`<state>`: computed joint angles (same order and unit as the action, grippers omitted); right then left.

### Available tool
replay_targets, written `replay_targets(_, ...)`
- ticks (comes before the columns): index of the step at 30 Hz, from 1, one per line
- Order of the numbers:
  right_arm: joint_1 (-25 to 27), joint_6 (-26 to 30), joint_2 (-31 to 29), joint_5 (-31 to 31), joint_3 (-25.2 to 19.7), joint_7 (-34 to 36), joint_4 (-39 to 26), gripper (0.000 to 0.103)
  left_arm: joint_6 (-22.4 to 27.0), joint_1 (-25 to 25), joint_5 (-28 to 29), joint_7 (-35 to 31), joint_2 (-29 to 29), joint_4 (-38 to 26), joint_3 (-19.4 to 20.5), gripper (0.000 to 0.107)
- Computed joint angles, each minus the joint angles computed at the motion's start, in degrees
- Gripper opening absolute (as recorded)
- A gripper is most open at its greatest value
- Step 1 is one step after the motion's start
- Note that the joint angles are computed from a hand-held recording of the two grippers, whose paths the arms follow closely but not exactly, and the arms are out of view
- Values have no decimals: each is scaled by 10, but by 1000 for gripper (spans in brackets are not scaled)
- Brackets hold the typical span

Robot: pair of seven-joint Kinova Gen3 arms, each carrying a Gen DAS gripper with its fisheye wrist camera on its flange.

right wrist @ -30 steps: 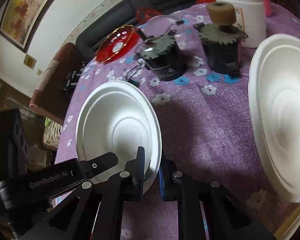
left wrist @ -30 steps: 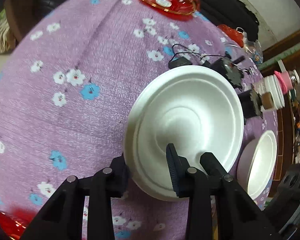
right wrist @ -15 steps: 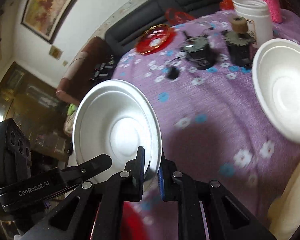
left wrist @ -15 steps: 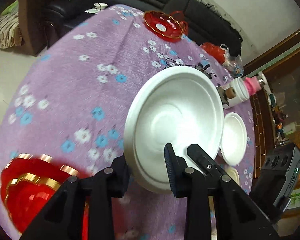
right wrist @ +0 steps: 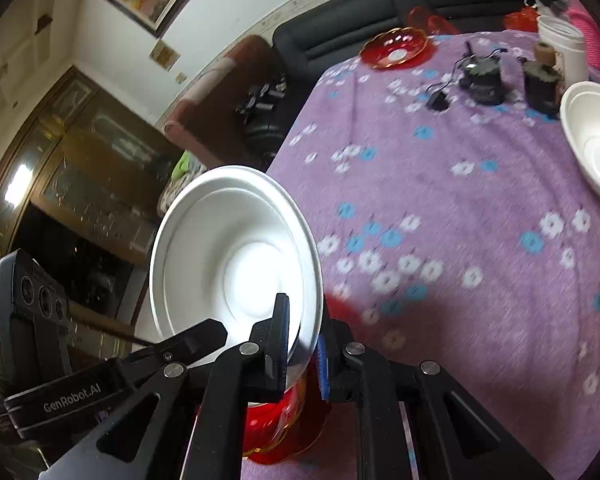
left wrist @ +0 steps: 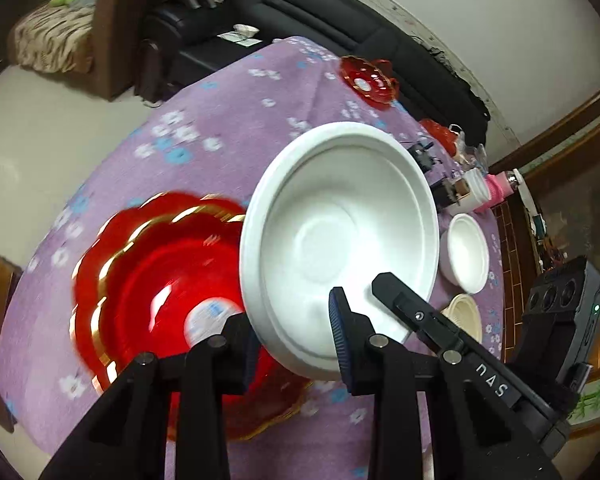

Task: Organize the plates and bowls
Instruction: 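Carry the white bowl over the red plate stack with both tools, then lower the white bowl into the red plate stack and open both tools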

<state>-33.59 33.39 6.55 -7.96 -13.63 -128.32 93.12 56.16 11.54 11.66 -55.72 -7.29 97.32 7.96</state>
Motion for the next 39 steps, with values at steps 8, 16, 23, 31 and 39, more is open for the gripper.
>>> replay_targets(8, -56, 26, 35, 55, -6, -49, -20, 13, -22, -19, 40, -31, -50, 95, -34, 30)
replay_targets(16, -86, 50, 66, 83, -1, -69, -40, 14, -36, -40, 81, -73, -58, 138, -51, 39)
replay_targets(23, -112, 57, 69, 119, 9, -89, -48, 14, -65, -42, 149, -133, -85, 170, -76, 57)
replay_targets(31, -163, 57, 59, 229, 21, -154, -46, 54, -84, -56, 119, -93, -132, 182, -51, 71)
replay_targets(39, -179, 7, 22, 315, 19, -239, 2, 59, -89, -66, 64, -36, -192, 187, -24, 72)
